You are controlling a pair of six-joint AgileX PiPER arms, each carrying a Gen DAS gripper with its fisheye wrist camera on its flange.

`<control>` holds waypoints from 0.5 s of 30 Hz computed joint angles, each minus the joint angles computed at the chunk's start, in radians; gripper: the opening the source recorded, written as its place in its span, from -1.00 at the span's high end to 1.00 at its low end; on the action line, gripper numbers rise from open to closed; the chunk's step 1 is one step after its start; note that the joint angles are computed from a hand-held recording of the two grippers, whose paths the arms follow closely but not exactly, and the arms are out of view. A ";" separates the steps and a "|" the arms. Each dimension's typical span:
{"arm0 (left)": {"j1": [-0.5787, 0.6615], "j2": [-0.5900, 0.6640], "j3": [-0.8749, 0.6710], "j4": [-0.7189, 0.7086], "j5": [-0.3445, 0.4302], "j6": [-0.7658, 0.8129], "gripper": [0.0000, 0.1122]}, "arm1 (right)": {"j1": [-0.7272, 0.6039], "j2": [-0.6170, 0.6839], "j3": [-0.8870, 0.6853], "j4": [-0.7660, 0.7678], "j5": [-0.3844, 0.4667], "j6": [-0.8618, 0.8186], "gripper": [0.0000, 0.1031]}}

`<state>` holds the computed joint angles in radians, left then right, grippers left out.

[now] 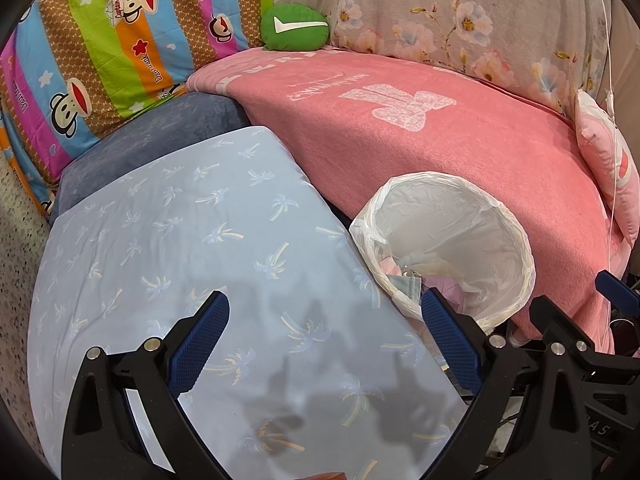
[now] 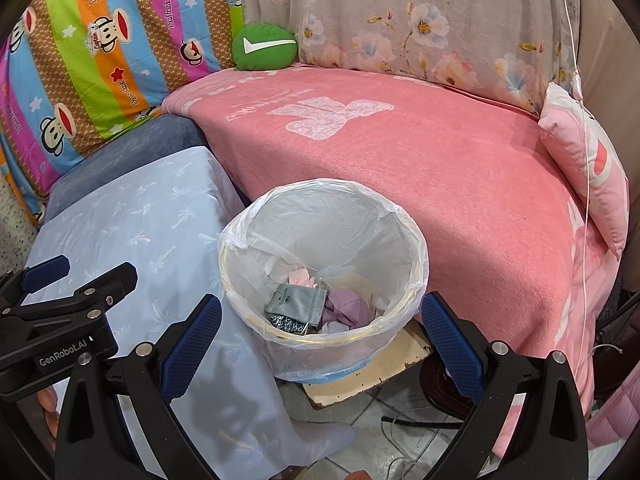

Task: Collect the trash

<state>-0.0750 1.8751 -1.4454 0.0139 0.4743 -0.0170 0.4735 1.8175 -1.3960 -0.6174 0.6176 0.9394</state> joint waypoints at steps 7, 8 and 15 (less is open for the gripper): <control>0.000 0.000 0.000 0.000 0.001 0.001 -0.65 | 0.001 -0.001 0.003 0.000 0.000 -0.004 -0.90; 0.001 0.000 -0.001 -0.001 0.001 0.001 -0.65 | 0.001 -0.001 0.003 0.000 0.000 -0.003 -0.90; -0.004 -0.002 0.013 0.013 -0.008 -0.012 -0.65 | 0.003 -0.002 0.004 -0.002 0.000 -0.001 -0.90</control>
<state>-0.0792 1.8726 -1.4319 0.0264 0.4666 -0.0292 0.4762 1.8155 -1.3923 -0.6195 0.6181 0.9379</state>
